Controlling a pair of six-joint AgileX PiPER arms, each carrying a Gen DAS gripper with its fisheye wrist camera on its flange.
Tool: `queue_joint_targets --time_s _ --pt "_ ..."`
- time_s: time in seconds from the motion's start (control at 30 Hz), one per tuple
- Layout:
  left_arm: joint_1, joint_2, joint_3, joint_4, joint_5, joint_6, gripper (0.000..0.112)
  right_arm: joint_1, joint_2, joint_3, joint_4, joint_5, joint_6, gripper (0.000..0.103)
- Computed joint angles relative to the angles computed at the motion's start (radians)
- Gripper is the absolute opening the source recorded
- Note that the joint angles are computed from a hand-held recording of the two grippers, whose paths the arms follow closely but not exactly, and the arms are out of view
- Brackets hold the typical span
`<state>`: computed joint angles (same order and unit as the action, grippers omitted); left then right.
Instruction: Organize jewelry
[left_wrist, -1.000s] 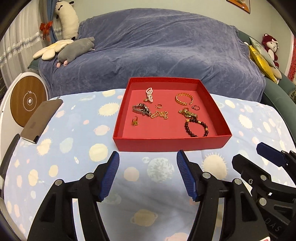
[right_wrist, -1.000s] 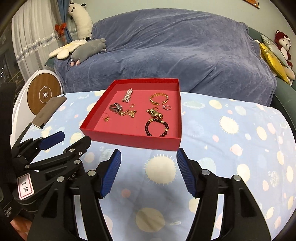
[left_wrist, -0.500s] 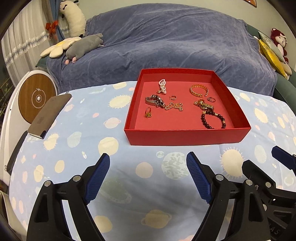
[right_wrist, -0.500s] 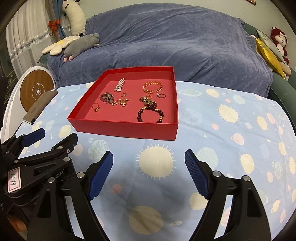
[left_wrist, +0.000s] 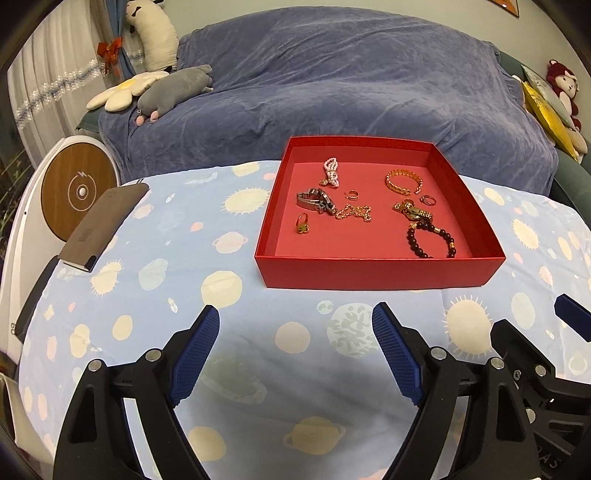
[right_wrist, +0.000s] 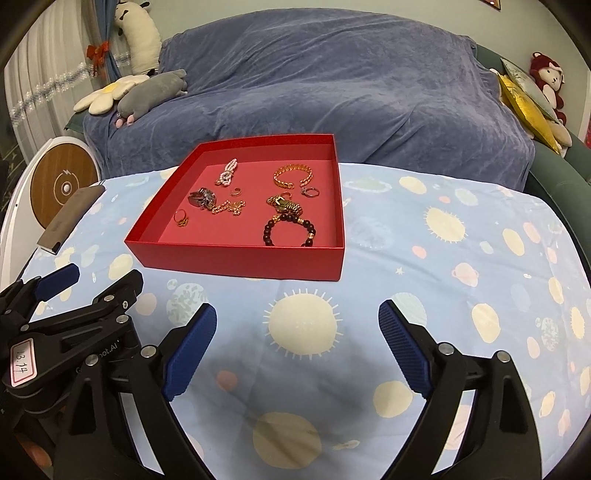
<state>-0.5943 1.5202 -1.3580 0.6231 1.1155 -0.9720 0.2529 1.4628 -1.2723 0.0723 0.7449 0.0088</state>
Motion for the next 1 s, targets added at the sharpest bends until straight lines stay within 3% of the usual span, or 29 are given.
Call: queue_joint_targets --time_s 1.0 --pt "0.002 0.001 -0.001 0.01 0.014 -0.006 0.082 0.011 -0.01 0.018 -0.033 -0.021 0.053 0.091"
